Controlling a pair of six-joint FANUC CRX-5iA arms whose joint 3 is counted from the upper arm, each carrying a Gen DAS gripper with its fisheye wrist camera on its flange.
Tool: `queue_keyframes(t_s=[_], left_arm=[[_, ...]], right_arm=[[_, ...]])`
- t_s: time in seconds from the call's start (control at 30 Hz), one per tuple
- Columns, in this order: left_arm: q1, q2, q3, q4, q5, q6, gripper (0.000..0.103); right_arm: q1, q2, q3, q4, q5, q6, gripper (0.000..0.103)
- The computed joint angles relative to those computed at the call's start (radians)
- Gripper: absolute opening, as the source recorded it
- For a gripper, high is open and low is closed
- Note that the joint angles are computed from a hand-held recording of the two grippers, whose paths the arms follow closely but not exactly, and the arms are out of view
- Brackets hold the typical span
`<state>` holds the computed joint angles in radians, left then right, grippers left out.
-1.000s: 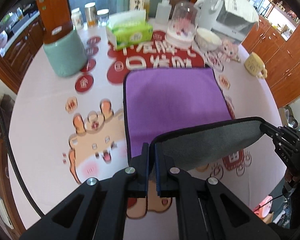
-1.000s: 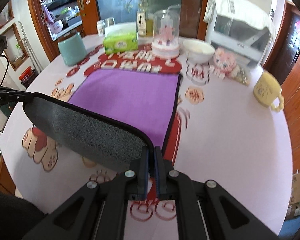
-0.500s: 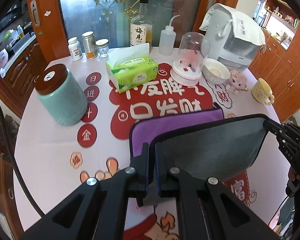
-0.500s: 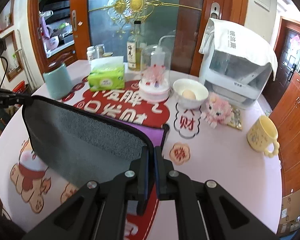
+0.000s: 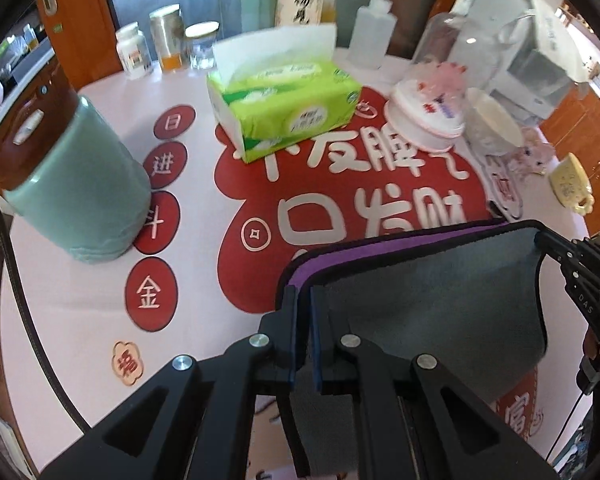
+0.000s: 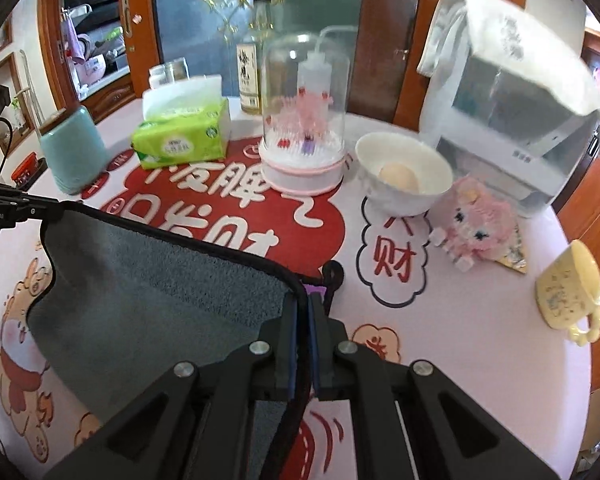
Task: Fold towel
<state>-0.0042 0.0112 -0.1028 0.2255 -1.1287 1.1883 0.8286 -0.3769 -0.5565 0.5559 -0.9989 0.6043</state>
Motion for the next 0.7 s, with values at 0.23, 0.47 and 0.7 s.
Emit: queue_keyframes(t_s=[0.23,0.47,0.7], left_arm=[[-0.013,0.078,0.032,-0.014,0.013,0.054,0.005],[-0.024,0.109,0.055,-0.028,0.008,0.091,0.010],[0.002,0.059,0.016,0.029,0.036,0.072,0.035]], right_arm=[[-0.066,0.077,0.013,-0.063,0.062,0.033,0.005],[-0.093,0.096,0.018,-0.102,0.082,0.027,0.011],[-0.085,0.099,0.023,-0.065,0.022,-0.049,0.045]])
